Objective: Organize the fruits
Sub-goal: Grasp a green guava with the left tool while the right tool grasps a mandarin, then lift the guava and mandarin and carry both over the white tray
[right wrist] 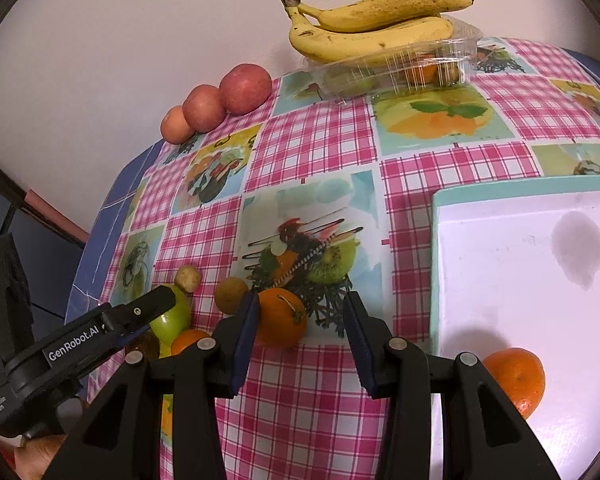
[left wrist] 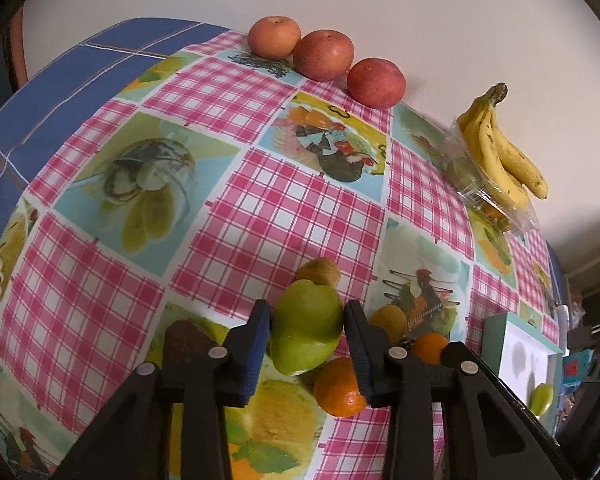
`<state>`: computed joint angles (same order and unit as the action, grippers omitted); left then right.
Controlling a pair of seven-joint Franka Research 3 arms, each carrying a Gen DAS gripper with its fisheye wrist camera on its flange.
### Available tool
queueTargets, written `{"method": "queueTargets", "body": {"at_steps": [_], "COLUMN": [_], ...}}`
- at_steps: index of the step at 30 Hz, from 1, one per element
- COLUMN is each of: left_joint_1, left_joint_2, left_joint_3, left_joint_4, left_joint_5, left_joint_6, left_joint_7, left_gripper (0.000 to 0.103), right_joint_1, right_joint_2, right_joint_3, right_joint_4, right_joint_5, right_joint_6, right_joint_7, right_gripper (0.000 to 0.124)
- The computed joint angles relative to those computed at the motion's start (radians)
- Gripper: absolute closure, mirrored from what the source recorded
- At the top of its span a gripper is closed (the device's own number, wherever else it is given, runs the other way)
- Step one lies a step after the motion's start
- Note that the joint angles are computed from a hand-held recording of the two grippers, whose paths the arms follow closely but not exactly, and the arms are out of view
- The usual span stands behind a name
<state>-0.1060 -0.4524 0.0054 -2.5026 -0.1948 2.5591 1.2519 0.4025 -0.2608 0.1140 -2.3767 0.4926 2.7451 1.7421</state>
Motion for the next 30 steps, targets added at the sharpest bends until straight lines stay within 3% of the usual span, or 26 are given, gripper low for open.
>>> {"method": "queueTargets", "body": {"at_steps": [14,30], "left_joint_1": [0.034,0.049], "left_joint_2": [-0.035,-0.042], "left_joint_3": [0.017,0.026], "left_joint_4": [-0.026,-0.032], "left_joint_5": [-0.002,0.002], "left_joint_6": [0.010,0.007], "left_joint_7": [-0.066,-0.098], "left_gripper": [0.063,0.063], "right_joint_1": [0.016,0.011], "right_joint_2": [0.025,0.054], "right_joint_3": [-0.002,0.015], "right_joint_4": [0.016,0.040], "right_joint_5": [0.034,-0.023], "right_joint_6": [0.007,0.012], "right_joint_7": [-0.040,-0.028], "right_gripper": [0.076,0.072]}}
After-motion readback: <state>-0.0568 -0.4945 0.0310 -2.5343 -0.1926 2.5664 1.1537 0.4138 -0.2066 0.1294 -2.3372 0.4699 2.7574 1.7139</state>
